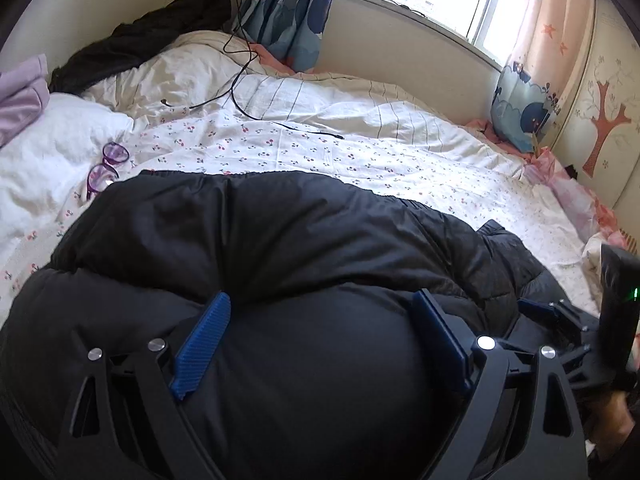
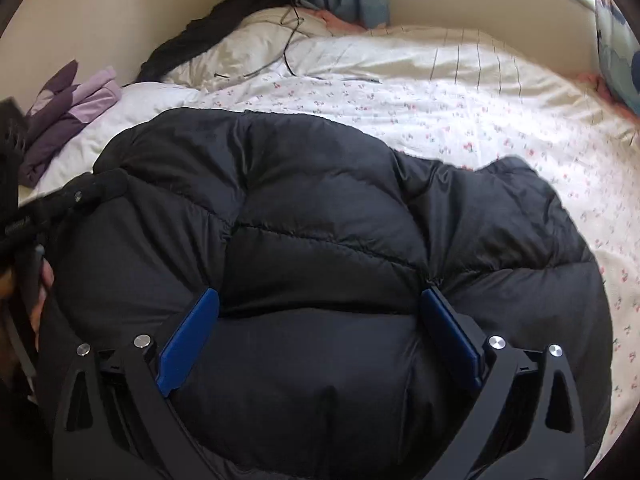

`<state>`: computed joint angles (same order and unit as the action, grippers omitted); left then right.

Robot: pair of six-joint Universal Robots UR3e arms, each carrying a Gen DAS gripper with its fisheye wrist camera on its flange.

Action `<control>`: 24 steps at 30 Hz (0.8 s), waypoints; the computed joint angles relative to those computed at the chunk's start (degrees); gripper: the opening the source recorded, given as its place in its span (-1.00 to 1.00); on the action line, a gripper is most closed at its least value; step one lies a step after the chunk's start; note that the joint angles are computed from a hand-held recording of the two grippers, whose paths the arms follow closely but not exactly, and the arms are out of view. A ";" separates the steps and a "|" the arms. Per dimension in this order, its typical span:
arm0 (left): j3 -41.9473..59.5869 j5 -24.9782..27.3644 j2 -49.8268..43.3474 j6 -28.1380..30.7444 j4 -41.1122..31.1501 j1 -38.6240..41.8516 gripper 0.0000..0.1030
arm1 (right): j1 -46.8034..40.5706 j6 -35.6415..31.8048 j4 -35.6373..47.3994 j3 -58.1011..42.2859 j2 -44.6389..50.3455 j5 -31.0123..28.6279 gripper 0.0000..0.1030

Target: Fold large clothes

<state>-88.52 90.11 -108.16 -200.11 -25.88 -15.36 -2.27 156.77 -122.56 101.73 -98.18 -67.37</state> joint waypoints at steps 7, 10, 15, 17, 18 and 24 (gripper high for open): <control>-0.84 3.03 1.35 0.09 -0.44 -1.41 0.71 | -2.01 -3.53 8.46 0.27 -10.72 4.74 0.86; -1.64 4.46 2.30 -0.27 -0.24 -2.03 0.71 | -0.03 -5.01 9.78 2.40 -14.16 3.05 0.86; -2.84 8.22 4.20 0.47 0.30 -3.73 0.71 | 3.96 -2.70 10.05 2.55 -11.89 -2.21 0.87; -3.90 9.50 5.26 1.23 1.38 -4.44 0.71 | 3.50 -2.84 11.49 2.71 -13.31 -2.10 0.87; -4.38 10.47 5.84 1.51 1.84 -4.91 0.71 | 3.38 -3.28 12.67 2.61 -14.32 -2.18 0.87; -6.50 14.61 9.07 3.60 4.55 -7.63 0.71 | -5.19 -8.90 23.56 4.36 -26.81 5.15 0.86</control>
